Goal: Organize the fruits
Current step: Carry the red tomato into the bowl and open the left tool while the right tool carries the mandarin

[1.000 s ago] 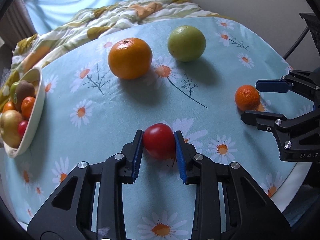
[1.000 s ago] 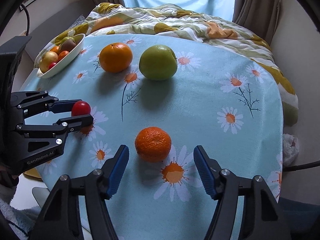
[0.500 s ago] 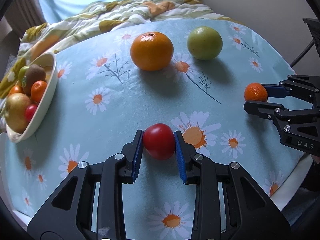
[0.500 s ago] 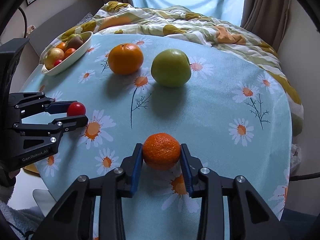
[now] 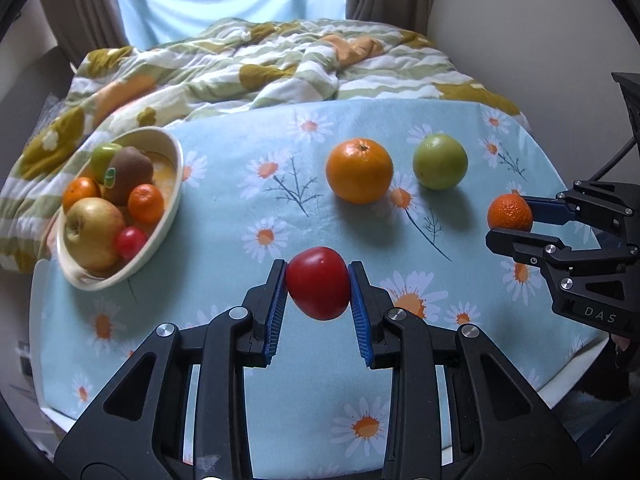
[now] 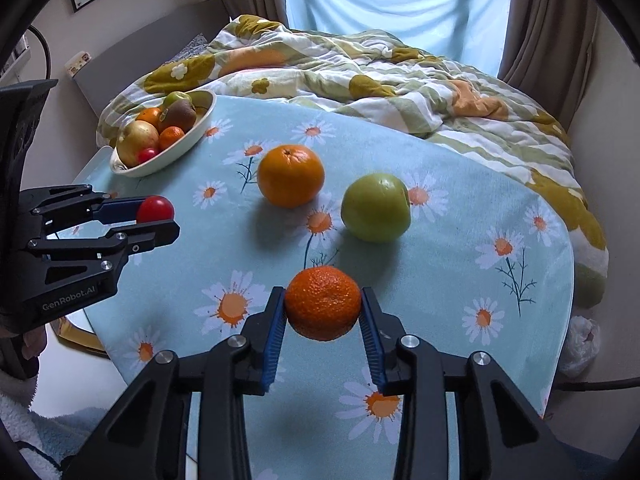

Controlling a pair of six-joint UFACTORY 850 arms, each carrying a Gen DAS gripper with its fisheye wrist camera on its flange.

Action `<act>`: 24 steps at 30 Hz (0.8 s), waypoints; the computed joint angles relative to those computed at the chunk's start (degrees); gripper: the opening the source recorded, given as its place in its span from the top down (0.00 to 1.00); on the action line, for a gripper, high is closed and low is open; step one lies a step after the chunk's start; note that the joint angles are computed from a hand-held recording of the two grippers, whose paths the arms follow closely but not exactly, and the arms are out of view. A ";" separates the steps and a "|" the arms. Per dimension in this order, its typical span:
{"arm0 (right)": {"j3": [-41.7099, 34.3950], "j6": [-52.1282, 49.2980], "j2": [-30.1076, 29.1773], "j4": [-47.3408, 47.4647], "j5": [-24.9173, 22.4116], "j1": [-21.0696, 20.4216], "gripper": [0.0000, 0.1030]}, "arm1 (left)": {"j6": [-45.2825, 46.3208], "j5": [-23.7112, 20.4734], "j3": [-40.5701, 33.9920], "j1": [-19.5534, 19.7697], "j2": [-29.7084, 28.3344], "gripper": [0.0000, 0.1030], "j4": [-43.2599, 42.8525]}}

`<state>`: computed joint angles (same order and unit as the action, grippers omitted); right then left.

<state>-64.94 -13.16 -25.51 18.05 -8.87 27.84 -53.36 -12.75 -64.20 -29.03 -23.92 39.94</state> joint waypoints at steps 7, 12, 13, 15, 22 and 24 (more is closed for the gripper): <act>-4.50 13.26 -0.73 -12.23 -1.26 2.07 0.68 | 8.00 1.50 0.67 3.77 2.17 0.64 -5.37; -8.82 20.87 -2.53 -17.63 -2.77 4.01 0.68 | 18.78 2.00 0.99 7.01 3.44 0.64 -13.72; -9.97 21.47 -3.12 -17.83 -3.25 4.40 0.68 | 21.13 2.08 1.02 7.72 3.65 0.64 -15.59; -12.41 22.88 -4.56 -18.49 -4.12 5.22 0.68 | 25.74 2.28 1.02 9.29 3.99 0.64 -18.96; -20.86 28.23 -9.89 -21.39 -6.45 8.06 0.68 | 41.41 2.75 0.75 15.45 4.33 0.64 -30.71; -23.56 29.63 -11.60 -22.10 -7.26 8.74 0.68 | 45.29 2.71 0.53 17.16 4.19 0.64 -33.64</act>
